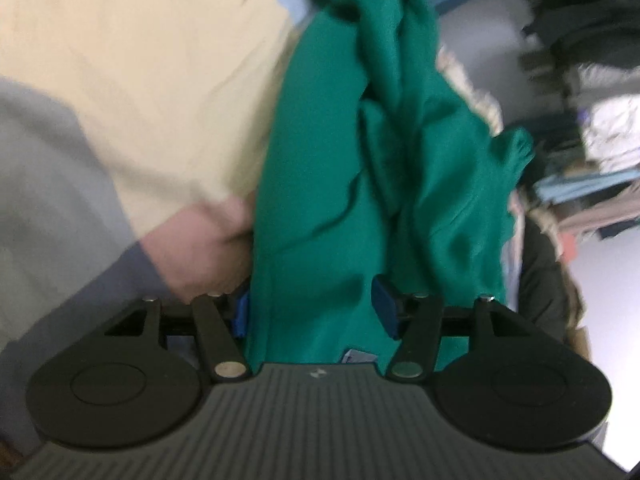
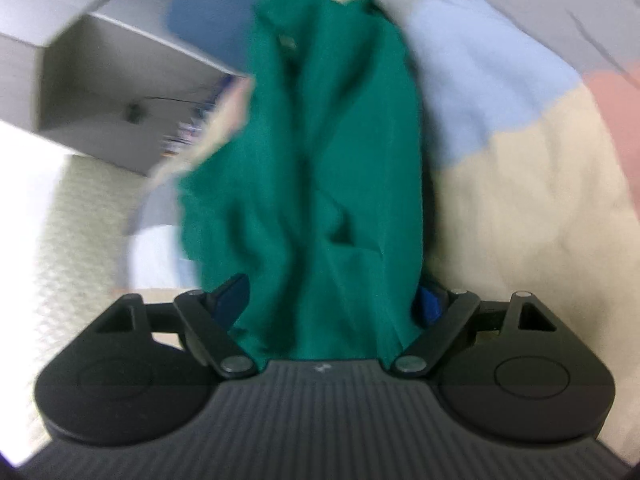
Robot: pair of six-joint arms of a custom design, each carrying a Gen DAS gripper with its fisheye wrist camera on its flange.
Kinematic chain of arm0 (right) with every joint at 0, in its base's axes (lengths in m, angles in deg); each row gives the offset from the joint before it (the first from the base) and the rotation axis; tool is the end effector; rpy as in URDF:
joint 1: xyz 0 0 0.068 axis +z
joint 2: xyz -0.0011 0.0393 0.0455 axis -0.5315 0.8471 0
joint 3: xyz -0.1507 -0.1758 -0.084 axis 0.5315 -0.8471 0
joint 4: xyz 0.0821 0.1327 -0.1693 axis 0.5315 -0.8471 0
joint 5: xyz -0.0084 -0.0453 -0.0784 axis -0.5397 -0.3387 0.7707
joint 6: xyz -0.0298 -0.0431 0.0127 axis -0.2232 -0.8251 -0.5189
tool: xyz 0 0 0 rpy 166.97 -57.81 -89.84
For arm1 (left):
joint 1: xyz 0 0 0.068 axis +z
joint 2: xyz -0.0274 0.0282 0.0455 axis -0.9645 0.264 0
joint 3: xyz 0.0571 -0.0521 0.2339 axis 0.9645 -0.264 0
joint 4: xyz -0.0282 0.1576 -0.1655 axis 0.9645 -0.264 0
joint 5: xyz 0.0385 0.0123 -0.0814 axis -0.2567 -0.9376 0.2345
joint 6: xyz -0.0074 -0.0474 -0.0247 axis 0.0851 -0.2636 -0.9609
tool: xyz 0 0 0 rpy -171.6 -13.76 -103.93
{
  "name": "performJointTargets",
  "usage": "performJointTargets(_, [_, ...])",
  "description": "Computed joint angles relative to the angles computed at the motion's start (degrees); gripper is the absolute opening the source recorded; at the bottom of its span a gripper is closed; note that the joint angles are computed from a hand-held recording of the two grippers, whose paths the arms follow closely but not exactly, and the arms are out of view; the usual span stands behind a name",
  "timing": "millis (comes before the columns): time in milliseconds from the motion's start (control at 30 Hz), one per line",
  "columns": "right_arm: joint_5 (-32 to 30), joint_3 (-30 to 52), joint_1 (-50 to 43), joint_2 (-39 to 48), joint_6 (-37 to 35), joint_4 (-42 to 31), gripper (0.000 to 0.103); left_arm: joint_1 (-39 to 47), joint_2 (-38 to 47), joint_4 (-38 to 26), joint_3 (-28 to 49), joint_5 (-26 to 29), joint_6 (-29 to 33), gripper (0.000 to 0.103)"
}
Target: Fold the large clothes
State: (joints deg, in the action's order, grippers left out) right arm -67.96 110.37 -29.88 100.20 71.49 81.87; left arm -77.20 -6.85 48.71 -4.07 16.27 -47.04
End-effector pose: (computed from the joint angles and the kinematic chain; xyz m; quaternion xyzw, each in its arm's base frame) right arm 0.2125 0.0273 0.1263 0.1794 0.8849 0.3623 0.2311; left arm 0.1740 -0.0227 0.0994 -0.2952 0.8777 -0.3211 0.1986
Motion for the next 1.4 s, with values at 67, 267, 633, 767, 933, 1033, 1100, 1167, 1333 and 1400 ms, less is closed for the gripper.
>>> performJointTargets(67, [3.5,1.2,0.9,2.7,1.8,-2.9,0.085,-2.1,1.3,-0.4,0.6,-2.0,0.1,0.064])
performJointTargets(267, [8.9,3.8,4.5,6.0,2.4,-5.8,0.085,-2.8,-0.4,0.9,-0.3,-0.8,-0.1,0.065])
performJointTargets(633, [-0.3,-5.6,6.1,-3.6,4.0,11.1,0.085,-8.8,9.0,10.1,1.8,-1.8,-0.3,0.071])
performJointTargets(767, [6.8,-0.6,8.9,1.8,2.3,4.7,0.077,-8.1,10.2,12.0,1.6,-1.3,-1.8,0.07])
performJointTargets(933, [13.8,3.8,11.2,8.0,4.1,-0.6,0.047,-9.1,6.3,7.0,0.6,-5.9,-2.4,0.024])
performJointTargets(1033, [13.3,1.1,11.8,2.7,3.8,0.7,0.021,-5.4,-0.4,8.6,-3.8,-2.6,-4.4,0.009])
performJointTargets(1100, [11.2,-2.1,10.9,-2.0,4.6,3.3,0.017,-3.2,-8.8,6.0,-5.8,-0.8,-5.2,0.008])
performJointTargets(1167, [6.1,-4.4,7.4,-7.7,4.2,3.8,0.015,-0.1,-17.9,0.6,-6.6,2.4,-5.4,0.007])
performJointTargets(1333, [-5.6,-6.1,-2.3,-19.3,2.0,-0.2,0.011,9.2,-34.5,-15.0,-4.2,10.1,-3.6,0.004])
performJointTargets(1400, [-7.2,-6.5,-2.8,-20.3,3.1,1.1,0.011,12.9,-38.8,-21.1,-3.1,13.2,-1.6,0.004])
